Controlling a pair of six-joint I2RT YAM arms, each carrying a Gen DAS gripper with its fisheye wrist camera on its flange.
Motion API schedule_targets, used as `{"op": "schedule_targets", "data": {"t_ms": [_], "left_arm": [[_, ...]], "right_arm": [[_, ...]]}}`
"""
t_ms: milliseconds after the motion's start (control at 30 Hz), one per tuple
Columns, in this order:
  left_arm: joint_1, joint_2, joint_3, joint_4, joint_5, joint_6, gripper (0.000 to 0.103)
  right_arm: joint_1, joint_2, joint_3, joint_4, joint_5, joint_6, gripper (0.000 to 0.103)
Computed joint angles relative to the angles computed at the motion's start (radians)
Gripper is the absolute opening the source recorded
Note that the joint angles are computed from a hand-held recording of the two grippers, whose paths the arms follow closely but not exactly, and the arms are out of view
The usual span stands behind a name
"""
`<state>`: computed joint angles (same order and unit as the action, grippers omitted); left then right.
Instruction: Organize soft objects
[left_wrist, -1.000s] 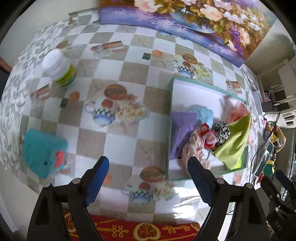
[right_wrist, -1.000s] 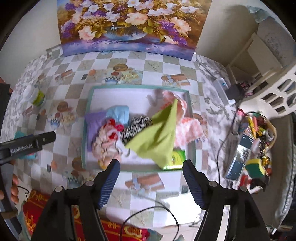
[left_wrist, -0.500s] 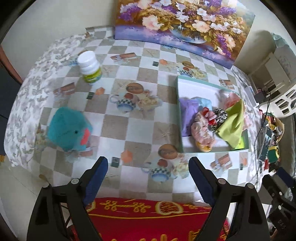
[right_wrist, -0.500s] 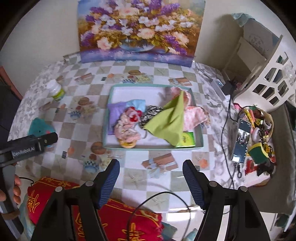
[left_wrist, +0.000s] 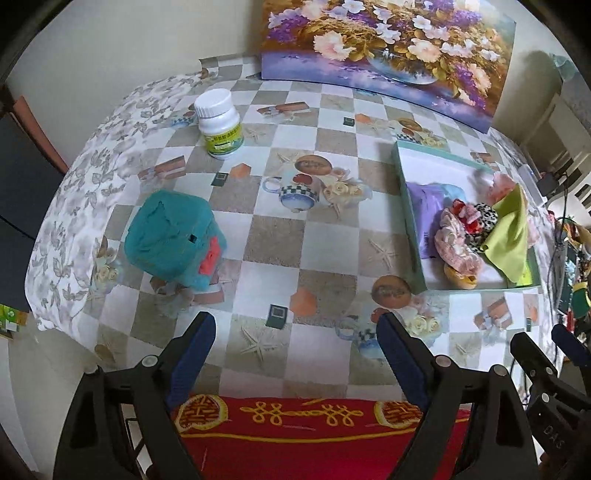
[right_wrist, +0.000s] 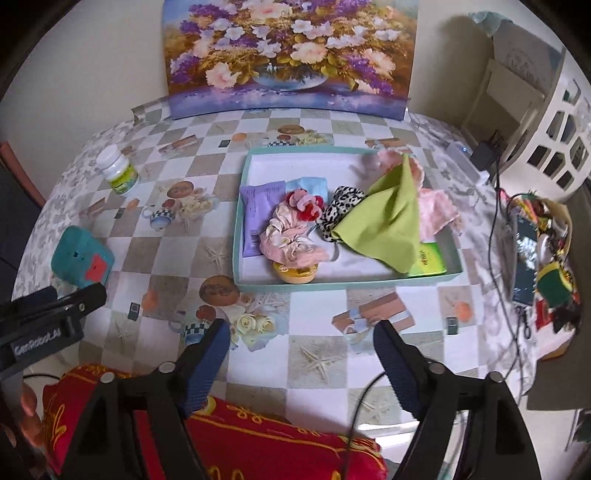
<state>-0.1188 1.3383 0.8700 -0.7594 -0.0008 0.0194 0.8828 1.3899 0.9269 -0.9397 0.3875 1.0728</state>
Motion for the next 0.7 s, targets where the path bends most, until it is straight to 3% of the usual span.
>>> {"op": "schedule_targets", "data": {"t_ms": [233,700], "left_arm": [[0.01,0.027,-0.049,0.08,-0.043,-0.007,0.089],[0.047,0.066,-0.049,0.083,-0.007,-0.017,0.089]], "right_arm": [[-0.024,0.06,-0.037,0.091,-0.026,0.009,0.087],[-0.009,0.117,-0.016,0.106,0.013,0.015,0.091]]}}
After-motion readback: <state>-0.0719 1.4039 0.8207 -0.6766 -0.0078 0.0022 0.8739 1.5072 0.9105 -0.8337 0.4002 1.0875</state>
